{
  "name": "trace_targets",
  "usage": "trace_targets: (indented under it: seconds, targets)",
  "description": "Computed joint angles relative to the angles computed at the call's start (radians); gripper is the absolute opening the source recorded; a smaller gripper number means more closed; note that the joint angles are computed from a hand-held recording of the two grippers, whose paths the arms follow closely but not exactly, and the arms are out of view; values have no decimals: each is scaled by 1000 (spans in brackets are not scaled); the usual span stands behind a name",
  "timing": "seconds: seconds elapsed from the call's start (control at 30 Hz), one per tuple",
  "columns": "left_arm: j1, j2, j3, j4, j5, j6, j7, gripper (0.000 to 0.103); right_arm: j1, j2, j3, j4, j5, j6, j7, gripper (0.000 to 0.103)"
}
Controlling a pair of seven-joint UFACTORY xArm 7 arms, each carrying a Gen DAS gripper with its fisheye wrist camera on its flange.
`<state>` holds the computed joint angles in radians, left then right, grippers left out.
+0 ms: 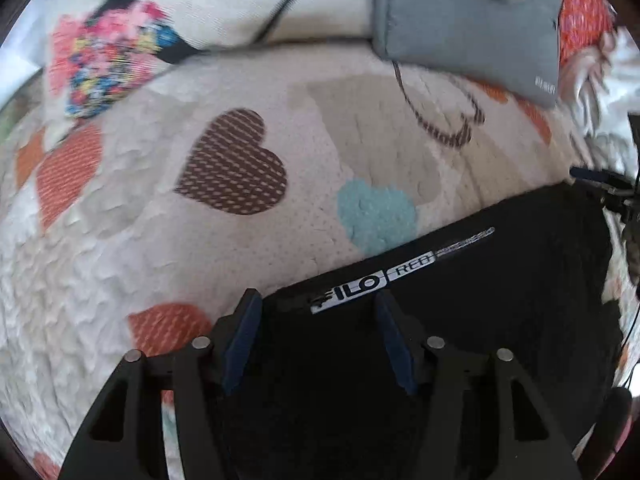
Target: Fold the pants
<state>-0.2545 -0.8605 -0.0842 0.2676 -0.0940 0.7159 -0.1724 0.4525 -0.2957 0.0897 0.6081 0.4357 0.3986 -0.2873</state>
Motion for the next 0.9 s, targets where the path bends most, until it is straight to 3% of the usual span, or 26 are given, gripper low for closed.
trace_targets:
  seconds: [0.1,0.17,0.23,0.27,0.3,0.33,0.37,0.4,0.53,0.63,0.9]
  targets:
    - [-23,54,3,11,6,-35,43,86,4,53,23,28,-30,3,5,87]
    - [-23,71,-14,19,15,-37,43,87,-28,79,78,25,-151,-9,73,89]
    - [-30,63,-3,22,8,-26,49,78,-21,70,91,2,-193,-45,91,90]
    - [-25,55,-6,24,10,-21,46,56,-7,60,79,-7,-173,-48,84,85]
    - [-26,22,9,15,8,-8,60,28,2,51,68,-14,-159,-47,80,70]
    - [-53,-3,64,7,-35,-1,96,18,25,36,39,-16,-107,-34,49,55]
    - [-59,-28,90,-1,-66,3,110,14,44,26,9,-12,-51,-8,18,19]
    - [-47,-45,76,-7,-67,2,109,14,68,17,-25,-2,14,34,-17,7]
    - [-17,-115,-1,-20,-48,14,52,14,44,-33,28,-22,0,43,17,7]
    - [-6,-195,-16,-25,-21,48,26,14,43,-93,50,-48,-24,39,77,6]
    - [-71,-536,-109,-26,-8,265,-95,14,90,-384,64,-198,-68,85,229,6]
